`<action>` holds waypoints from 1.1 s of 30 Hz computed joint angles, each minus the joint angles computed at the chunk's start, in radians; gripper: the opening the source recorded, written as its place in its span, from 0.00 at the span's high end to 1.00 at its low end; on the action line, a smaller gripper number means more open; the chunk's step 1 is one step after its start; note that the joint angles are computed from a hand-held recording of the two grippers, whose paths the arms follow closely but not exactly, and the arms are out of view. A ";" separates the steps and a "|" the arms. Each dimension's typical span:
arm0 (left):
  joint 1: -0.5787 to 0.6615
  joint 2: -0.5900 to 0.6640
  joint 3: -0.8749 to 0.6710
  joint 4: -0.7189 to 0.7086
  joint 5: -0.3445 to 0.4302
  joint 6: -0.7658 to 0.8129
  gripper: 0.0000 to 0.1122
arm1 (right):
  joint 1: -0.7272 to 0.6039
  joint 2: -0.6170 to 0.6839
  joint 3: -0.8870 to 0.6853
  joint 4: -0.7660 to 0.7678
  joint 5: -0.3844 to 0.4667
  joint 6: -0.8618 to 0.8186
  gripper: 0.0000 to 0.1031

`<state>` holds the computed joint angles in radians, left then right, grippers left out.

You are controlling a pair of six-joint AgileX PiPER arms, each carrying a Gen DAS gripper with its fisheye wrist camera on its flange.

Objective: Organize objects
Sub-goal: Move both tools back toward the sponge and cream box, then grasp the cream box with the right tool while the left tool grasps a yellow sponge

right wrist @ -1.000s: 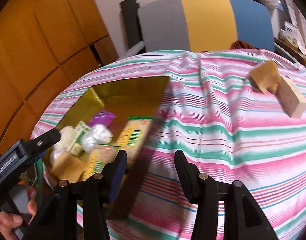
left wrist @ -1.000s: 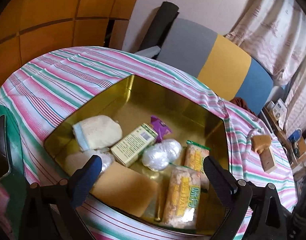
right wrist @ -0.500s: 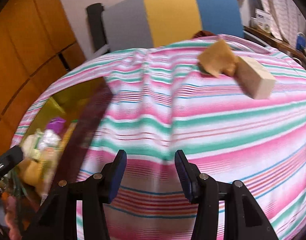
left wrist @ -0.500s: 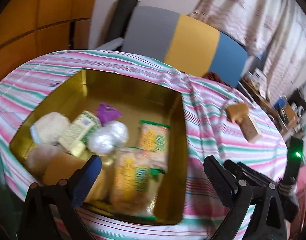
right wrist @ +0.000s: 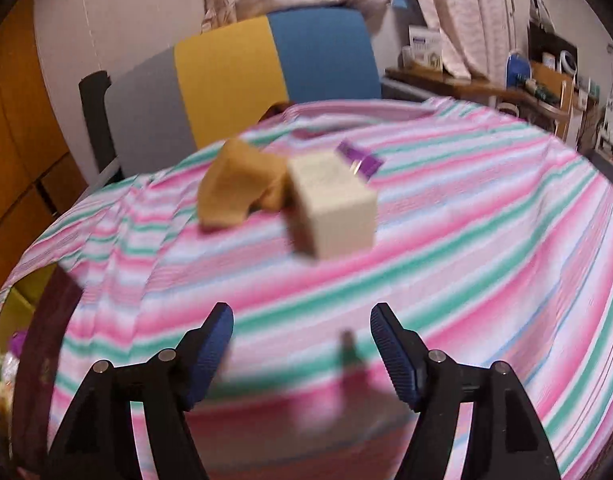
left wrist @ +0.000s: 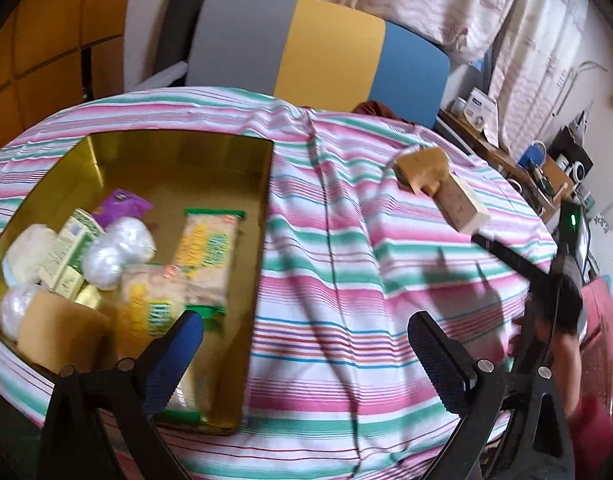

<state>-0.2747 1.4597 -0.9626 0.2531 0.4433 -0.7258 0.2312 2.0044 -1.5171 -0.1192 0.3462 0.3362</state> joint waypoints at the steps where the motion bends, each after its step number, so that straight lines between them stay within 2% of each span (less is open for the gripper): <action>1: -0.011 0.008 -0.007 -0.001 0.005 -0.002 0.08 | -0.010 0.016 -0.029 0.009 0.001 -0.025 0.30; 4: -0.031 0.028 -0.022 -0.009 0.011 0.005 0.08 | -0.028 0.074 -0.125 -0.025 0.005 -0.053 0.30; 10: -0.062 0.064 -0.074 0.025 0.048 -0.008 0.08 | -0.056 0.211 -0.323 0.099 0.049 -0.265 0.30; 14: -0.068 0.103 -0.126 0.035 0.069 -0.002 0.08 | -0.085 0.276 -0.424 0.301 0.111 -0.434 0.31; 16: -0.068 0.130 -0.158 0.036 0.078 0.005 0.08 | -0.091 0.301 -0.452 0.325 0.143 -0.456 0.43; 19: -0.078 0.190 -0.230 0.058 0.094 -0.005 0.08 | -0.099 0.343 -0.515 0.344 0.203 -0.458 0.49; 23: -0.078 0.282 -0.344 0.042 0.103 0.029 0.08 | -0.108 0.297 -0.413 0.395 0.107 -0.489 0.50; 27: -0.074 0.428 -0.541 0.015 0.137 0.101 0.08 | -0.095 0.239 -0.302 0.297 -0.013 -0.381 0.51; 31: -0.061 0.624 -0.856 -0.073 0.259 0.246 0.08 | -0.087 0.221 -0.272 0.221 -0.056 -0.308 0.51; 33: -0.069 0.733 -1.042 -0.033 0.319 0.263 0.08 | -0.085 0.221 -0.270 0.202 -0.061 -0.291 0.51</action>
<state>-0.3435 2.1927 -2.0049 0.2199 0.7628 -0.4627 0.1459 2.2255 -1.7870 0.0829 0.2854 0.0454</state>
